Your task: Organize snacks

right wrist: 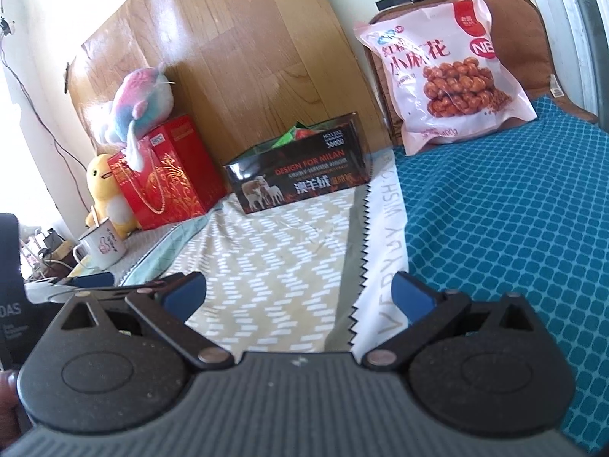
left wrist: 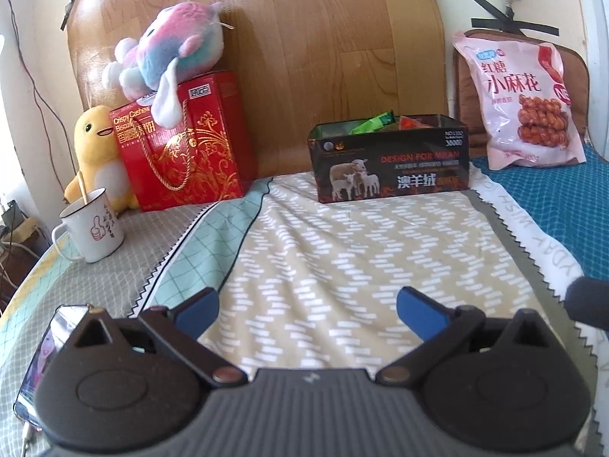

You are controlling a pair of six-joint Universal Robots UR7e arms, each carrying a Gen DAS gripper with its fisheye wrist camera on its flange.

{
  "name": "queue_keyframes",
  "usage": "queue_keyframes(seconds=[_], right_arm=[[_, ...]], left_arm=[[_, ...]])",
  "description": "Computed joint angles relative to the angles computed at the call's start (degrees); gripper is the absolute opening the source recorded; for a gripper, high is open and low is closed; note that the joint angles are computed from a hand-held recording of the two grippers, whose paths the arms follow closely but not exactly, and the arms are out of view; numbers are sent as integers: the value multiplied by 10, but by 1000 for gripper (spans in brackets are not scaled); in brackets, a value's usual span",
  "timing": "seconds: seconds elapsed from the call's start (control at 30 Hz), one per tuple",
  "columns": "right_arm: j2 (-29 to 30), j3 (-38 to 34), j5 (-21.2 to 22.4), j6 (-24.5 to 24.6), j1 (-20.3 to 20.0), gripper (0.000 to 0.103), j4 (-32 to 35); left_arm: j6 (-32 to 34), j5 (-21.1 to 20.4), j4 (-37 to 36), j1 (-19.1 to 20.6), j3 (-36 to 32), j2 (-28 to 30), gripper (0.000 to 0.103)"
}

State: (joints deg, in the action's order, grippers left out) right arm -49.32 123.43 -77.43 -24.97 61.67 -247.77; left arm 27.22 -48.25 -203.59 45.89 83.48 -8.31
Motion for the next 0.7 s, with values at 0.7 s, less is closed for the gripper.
queue_keyframes(seconds=[0.7], right_arm=[[-17, 13, 22, 9, -7, 103, 23]], left_arm=[[29, 39, -29, -8, -15, 15, 103]])
